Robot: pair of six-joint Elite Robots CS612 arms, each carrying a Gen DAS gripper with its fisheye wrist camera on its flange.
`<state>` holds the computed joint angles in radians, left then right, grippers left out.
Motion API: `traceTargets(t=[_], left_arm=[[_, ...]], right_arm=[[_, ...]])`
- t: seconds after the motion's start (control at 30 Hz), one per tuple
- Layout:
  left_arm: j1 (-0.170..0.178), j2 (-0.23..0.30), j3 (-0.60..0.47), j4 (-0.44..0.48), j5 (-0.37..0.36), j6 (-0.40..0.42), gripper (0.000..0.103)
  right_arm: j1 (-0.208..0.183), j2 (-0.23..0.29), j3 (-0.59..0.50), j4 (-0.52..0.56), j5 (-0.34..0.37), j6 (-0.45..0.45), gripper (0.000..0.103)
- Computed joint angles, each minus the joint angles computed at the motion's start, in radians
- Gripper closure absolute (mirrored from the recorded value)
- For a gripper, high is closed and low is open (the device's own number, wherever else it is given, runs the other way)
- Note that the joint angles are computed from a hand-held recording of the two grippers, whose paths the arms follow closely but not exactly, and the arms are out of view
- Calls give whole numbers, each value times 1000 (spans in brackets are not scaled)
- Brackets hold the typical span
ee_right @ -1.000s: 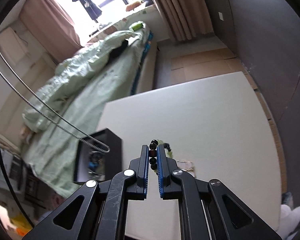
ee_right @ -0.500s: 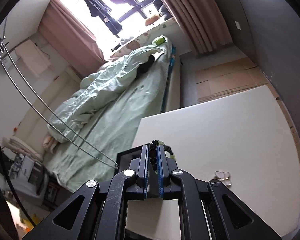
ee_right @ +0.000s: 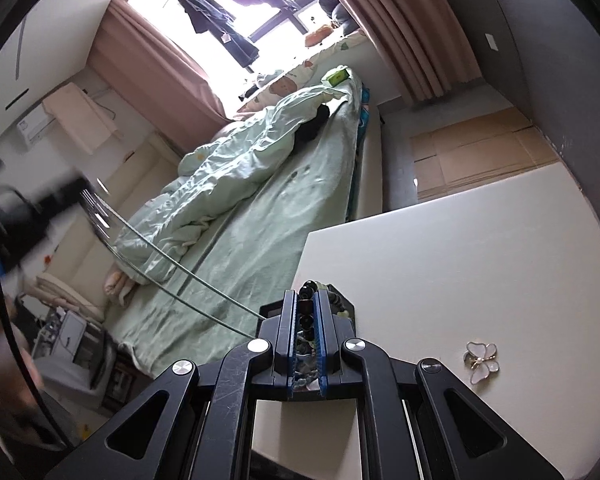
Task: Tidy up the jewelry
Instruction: 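Carry the bead bracelet over the box with the right tool and release it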
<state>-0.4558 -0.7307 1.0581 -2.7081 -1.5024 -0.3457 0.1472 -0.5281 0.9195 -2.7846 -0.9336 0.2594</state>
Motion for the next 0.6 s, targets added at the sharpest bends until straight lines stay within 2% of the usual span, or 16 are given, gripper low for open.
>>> traceTargets(t=[0.13, 0.3, 0.37, 0.43, 0.47, 0.5, 0.6], left_arm=[[12, 24, 9, -18, -63, -42, 97], [29, 57, -8, 23, -159, -74, 95], [35, 63, -13, 50, -176, -96, 83], [37, 58, 5, 24, -166, -109, 43], [40, 53, 20, -10, -162, -118, 37], [42, 49, 32, -33, -160, -126, 35], [49, 37, 55, -58, -154, -143, 35]], right_arm=[[-3, 3, -2, 4, 18, 1, 94], [-2, 11, -14, 18, 30, -3, 94], [0, 15, -21, 26, 36, -5, 94], [1, 19, -29, 35, 42, -7, 94], [2, 21, -33, 39, 45, -9, 94], [2, 24, -37, 42, 50, -10, 94], [5, 30, -47, 50, 65, -13, 94]])
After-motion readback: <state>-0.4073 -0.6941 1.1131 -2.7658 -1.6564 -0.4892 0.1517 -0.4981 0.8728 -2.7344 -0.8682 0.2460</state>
